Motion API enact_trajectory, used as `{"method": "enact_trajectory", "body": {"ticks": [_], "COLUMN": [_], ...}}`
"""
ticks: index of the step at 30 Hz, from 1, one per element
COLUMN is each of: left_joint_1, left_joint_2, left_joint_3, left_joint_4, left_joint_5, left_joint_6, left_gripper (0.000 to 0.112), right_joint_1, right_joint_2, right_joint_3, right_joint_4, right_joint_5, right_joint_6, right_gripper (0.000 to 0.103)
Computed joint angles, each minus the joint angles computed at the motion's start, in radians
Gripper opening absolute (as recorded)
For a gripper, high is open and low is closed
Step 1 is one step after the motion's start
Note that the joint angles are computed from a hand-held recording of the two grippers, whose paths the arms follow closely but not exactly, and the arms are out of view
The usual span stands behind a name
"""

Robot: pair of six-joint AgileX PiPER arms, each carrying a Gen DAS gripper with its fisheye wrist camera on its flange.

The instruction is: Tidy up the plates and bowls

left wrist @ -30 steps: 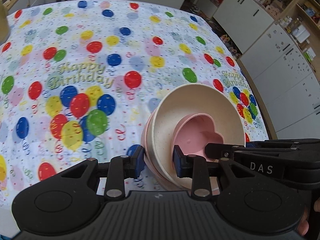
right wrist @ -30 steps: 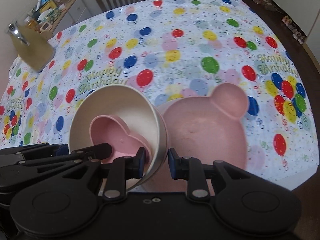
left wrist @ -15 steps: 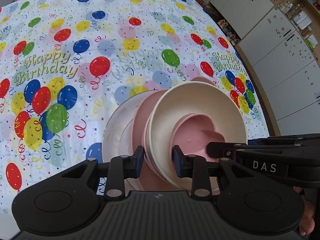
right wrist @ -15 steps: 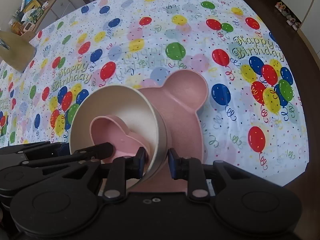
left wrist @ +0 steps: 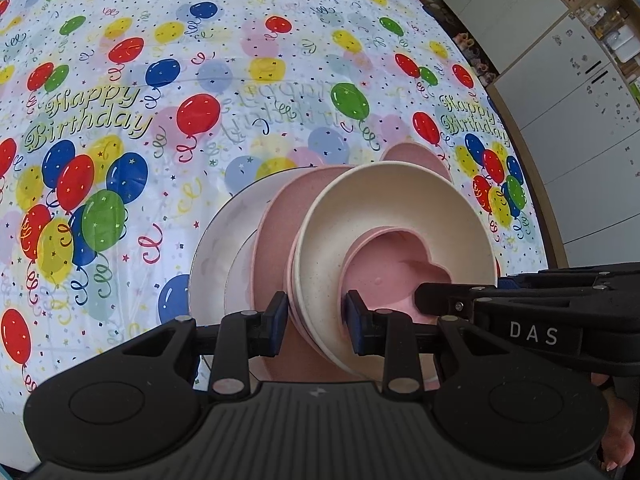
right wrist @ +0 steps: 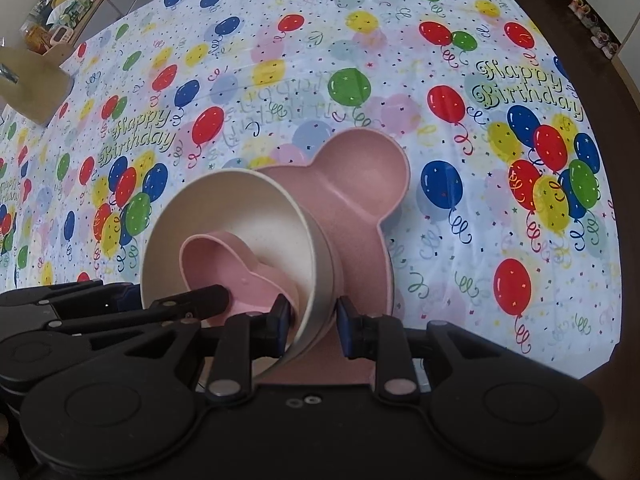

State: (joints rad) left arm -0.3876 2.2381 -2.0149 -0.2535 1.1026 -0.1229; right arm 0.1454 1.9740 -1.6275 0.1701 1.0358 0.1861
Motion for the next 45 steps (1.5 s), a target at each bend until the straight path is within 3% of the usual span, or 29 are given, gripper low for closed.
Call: {"method": "enact_trajectory", "body": {"ticks": [8, 21, 24, 26, 35, 39, 41, 43, 45], "left_joint_1": [-0.007, -0.03, -0.032, -0.031, 0.009, 0.029, 0.046, 0.057, 0.066], "left_joint_2": [-0.007, -0.103, -0.147, -0.178, -0.297, -0.358, -0.388, -0.424, -0.456], "left_joint_3": [0.02, 0.15, 0.208, 0.247, 0.381, 0.454, 0.493, 0.537, 0.575], "left_joint_4": [0.015, 0.067, 0.062, 0.061, -0.007, -0.039, -0.078, -0.098, -0.114], "left_joint_5": [-0.019, -0.127, -0.165, -0.195, -0.278, -0.312, -0.326, -0.349, -0.365], "left_joint_6": [-0.036, -0.088, -0.058, -0.042, 0.129, 0.215, 0.27, 0.321, 0.365], "left_gripper": [0.03, 0.03, 0.04, 0.052, 0.057, 0.061, 0.063, 0.063, 0.065], "right_joint_1": [-0.01, -0.024, -0.017, -0.013, 0.051, 0.093, 0.115, 0.145, 0.185], "right_joint_2": [0.007, -0.056, -0.084, -0.109, -0.255, -0.332, -0.369, -0.408, -0.454], "right_joint_3": [-0.001, 0.06, 0.087, 0.11, 0.265, 0.359, 0.404, 0.449, 0.503], "right_joint_4": [0.022, 0.044, 0.036, 0.033, -0.04, -0.08, -0.104, -0.149, -0.238], "right_joint_5": [0.004, -0.033, -0.052, -0.07, -0.218, -0.308, -0.352, -0.396, -0.455], "right_joint_6": [-0.04, -0.121, -0.113, -0.105, 0.0, 0.079, 0.123, 0.188, 0.283], "right_gripper": [0.026, 0.033, 0.034, 0.034, 0.037, 0.051, 0.053, 0.065, 0.07]}}
